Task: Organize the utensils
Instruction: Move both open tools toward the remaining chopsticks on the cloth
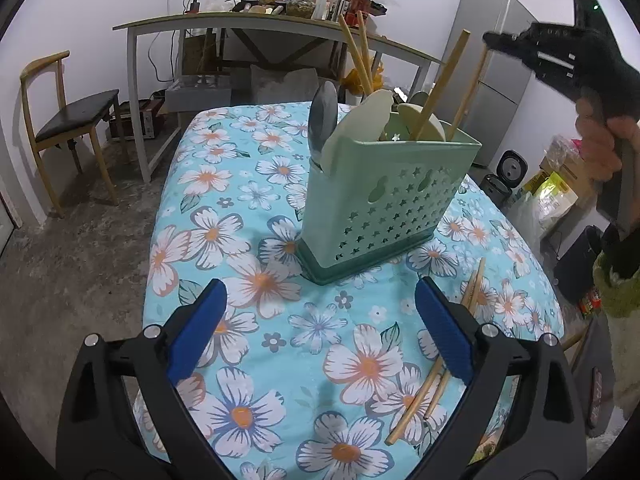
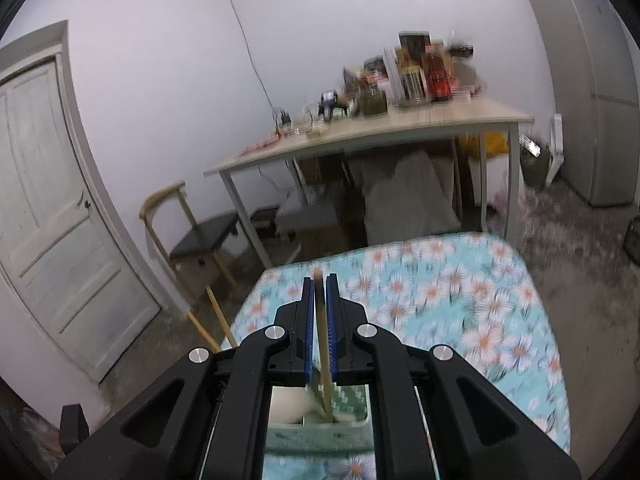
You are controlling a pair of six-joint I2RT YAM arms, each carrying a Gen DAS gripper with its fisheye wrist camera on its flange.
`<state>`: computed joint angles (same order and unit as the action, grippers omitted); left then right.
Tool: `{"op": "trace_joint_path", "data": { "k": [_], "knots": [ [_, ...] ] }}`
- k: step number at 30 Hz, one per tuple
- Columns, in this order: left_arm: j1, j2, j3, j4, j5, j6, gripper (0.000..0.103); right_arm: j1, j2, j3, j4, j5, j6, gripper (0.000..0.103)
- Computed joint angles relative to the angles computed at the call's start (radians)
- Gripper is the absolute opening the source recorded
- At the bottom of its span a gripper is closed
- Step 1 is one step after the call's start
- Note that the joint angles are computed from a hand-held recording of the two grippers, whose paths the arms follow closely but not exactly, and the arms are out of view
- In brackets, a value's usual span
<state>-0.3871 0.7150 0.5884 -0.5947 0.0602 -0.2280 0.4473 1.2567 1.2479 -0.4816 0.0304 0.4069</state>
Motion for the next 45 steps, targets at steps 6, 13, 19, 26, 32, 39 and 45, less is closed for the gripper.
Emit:
{"op": "trace_joint_path", "data": {
  "k": [6, 13, 19, 26, 32, 39, 45],
  "knots": [
    [-0.035, -0.007, -0.007, 0.016, -0.044, -0.03, 0.094, -0.038, -0.083, -0.062, -0.012, -0.021, 0.027, 0.04],
    [-0.146, -0.027, -0.014, 0.041, -0.206, -0.109, 0.095, -0.053, -0.264, -0.168, -0.098, 0.04, 0.042, 0.062],
    [-0.207, -0.008, 0.002, 0.03, -0.266, -0.14, 0.095, 0.008, -0.356, -0.295, -0.234, 0.135, 0.09, 0.079],
    [-0.192, 0.068, 0.008, 0.019, -0.175, -0.173, 0.095, 0.145, -0.386, -0.517, -0.281, 0.177, 0.259, 0.086],
    [-0.123, 0.173, -0.041, 0.094, -0.061, -0.174, 0.095, 0.181, -0.368, -0.686, -0.171, 0.071, 0.34, 0.09],
    [0.054, 0.257, -0.127, 0.183, 0.209, -0.178, 0.095, 0.185, -0.375, -0.81, -0.057, 0.022, 0.371, 0.097],
    [0.055, 0.24, -0.141, 0.187, 0.216, -0.168, 0.095, 0.182, -0.502, -0.894, -0.01, 0.01, 0.384, 0.097]
  ]
}}
